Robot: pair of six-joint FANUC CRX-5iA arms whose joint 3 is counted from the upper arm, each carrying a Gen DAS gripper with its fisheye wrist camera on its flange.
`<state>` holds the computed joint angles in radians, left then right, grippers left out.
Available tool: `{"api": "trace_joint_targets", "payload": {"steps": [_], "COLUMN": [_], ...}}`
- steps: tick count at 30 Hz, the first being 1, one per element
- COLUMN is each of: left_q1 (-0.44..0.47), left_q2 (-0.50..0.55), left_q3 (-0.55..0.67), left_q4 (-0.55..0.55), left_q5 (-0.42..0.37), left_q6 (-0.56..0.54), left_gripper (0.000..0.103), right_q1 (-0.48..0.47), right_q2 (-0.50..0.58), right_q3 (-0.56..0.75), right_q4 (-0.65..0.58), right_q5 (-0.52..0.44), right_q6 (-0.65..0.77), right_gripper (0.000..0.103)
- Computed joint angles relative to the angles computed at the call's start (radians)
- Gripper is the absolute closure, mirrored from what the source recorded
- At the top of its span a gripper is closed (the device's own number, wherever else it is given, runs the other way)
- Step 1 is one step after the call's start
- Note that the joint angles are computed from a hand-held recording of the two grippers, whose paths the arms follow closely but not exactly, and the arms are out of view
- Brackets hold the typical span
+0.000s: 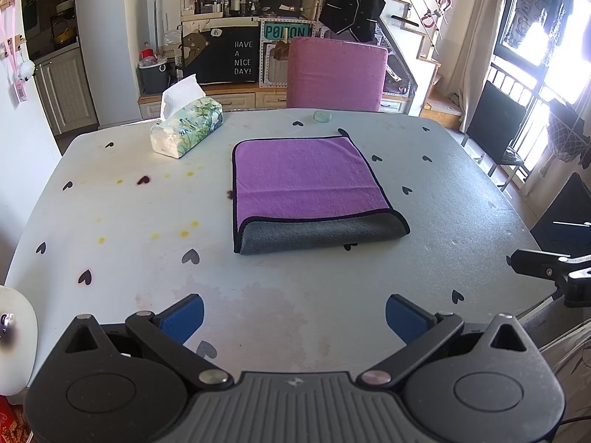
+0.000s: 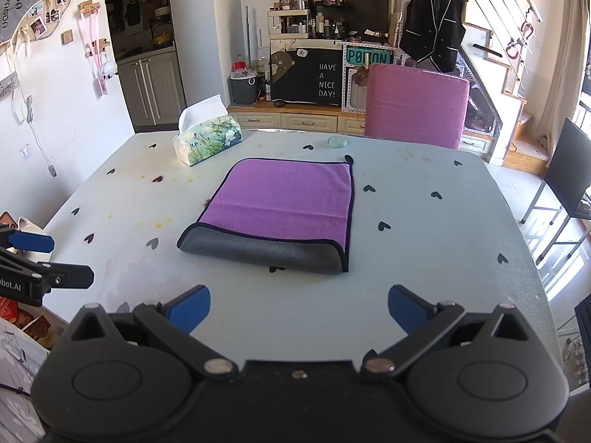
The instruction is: Fold towel
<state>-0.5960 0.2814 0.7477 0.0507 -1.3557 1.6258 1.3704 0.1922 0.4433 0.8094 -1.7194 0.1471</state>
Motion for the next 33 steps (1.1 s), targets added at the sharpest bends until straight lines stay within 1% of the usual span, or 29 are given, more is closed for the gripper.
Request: {"api": "trace_joint_targets", "payload": {"steps": [33], "left_q1": [0.007], "left_q2": [0.003], "left_q3": [0.004], "left_q4": [0.005], "left_q5": [0.0], "left_q6": [-0.008], "left_gripper": [0.0], "right_q1": [-0.001], "right_q2": [0.002], "right_q3": [0.004], "right_q4": [-0.002], "right_q5": [-0.004], "right_q6": [0.001], "right_gripper": [0.0]}}
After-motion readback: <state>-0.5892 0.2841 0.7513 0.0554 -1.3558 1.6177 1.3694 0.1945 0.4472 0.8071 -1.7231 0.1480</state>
